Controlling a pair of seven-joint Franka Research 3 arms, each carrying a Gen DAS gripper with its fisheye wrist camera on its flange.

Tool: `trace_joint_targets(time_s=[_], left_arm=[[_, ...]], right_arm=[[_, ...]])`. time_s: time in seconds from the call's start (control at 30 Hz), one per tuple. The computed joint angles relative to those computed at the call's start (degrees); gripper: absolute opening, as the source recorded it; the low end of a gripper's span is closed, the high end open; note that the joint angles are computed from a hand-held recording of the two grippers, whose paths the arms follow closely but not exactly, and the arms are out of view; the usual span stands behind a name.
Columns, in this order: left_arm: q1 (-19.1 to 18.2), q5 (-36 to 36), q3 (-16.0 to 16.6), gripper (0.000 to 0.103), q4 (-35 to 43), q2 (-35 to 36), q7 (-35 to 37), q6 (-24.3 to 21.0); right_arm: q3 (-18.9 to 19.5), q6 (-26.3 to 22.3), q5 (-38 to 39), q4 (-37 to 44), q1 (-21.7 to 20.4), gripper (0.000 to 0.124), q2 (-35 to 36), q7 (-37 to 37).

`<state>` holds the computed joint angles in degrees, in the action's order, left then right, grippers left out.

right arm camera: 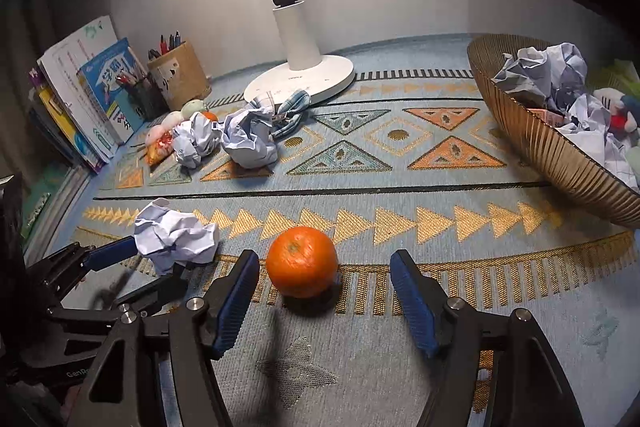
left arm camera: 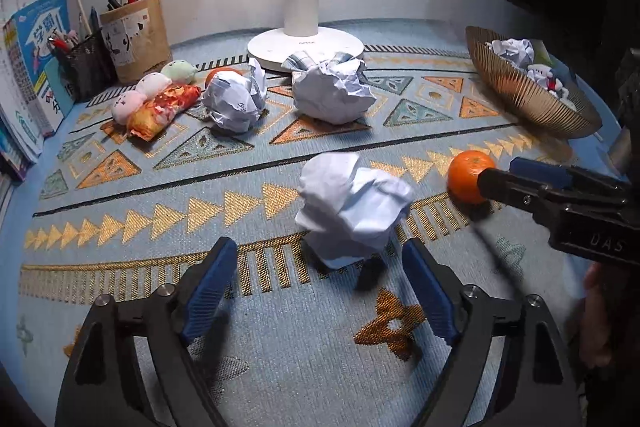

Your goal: Organize objects

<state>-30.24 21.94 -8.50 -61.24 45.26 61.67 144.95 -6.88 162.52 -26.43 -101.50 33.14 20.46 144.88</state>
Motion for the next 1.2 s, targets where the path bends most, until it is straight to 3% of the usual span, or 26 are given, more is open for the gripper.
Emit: trace_joint_targets(time_s=[0.2, 0.3, 0.43, 0.57, 0.63, 0.7, 0.77, 0.87, 0.9, 0.97, 1.07, 1.2], left_arm=[[-0.6, -1.5, -0.3, 0.084, 8.5, 4.7, 2.3, -3.4], [-1.6, -1.8, 0.6, 0.082, 12.9, 7.2, 2.5, -4.3], [-0.7, -4.4, -0.7, 0.080, 13.7, 8.2, 3.4, -3.1], [0.3, -5.8, -1.2, 0.080, 9.9, 6.4, 3.6, 0.0], [0.2, -5.5, -0.6, 0.080, 8.0, 5.3, 2.9, 1.0], [0.0, -4.6, -0.1, 0.080, 6.2, 4.3, 2.3, 2.2], [-0.6, -3.5, 0.7, 0.080, 6.1, 4.1, 1.4, 2.0], [-1.5, -2.0, 1.6, 0.080, 8.7, 5.5, 0.3, 0.2], [-1.5, -2.1, 1.2, 0.078, 10.4, 6.4, 1.1, -1.1], [-1.4, -2.8, 0.1, 0.052, 13.2, 8.0, 3.9, -3.2], [-3.0, -0.9, 2.1, 0.052, 12.9, 7.8, 3.2, -3.1], [-2.3, -0.5, 1.7, 0.052, 9.1, 5.7, 2.3, 0.1]], right_arm=[[0.3, -5.0, -1.5, 3.4, 0.8, 0.066, 1.5, -1.7], [1.4, -4.0, -0.3, 4.4, -0.2, 0.065, 2.3, -3.2], [1.6, -6.7, 1.5, 6.7, -0.3, 0.065, 3.8, -4.3], [-0.2, -4.3, -1.4, 5.1, 1.2, 0.065, 2.9, -2.2], [-0.4, -5.4, -2.3, 5.9, 1.7, 0.064, 3.3, -2.2], [-0.4, -7.4, -3.2, 7.1, 2.1, 0.059, 3.9, -2.2], [-0.7, -9.4, -4.5, 8.0, 2.7, 0.042, 4.4, -1.5], [-0.5, -9.7, -6.1, 8.3, 2.8, 0.039, 4.5, -1.4], [-0.5, -10.3, -6.8, 8.6, 2.9, 0.039, 4.6, -1.2], [-0.5, -11.2, -8.0, 9.0, 3.2, 0.039, 4.8, -0.7], [-0.2, -11.4, -8.9, 8.8, 3.0, 0.039, 4.6, 0.2], [0.2, -11.3, -9.6, 8.6, 2.6, 0.039, 4.4, 1.1]])
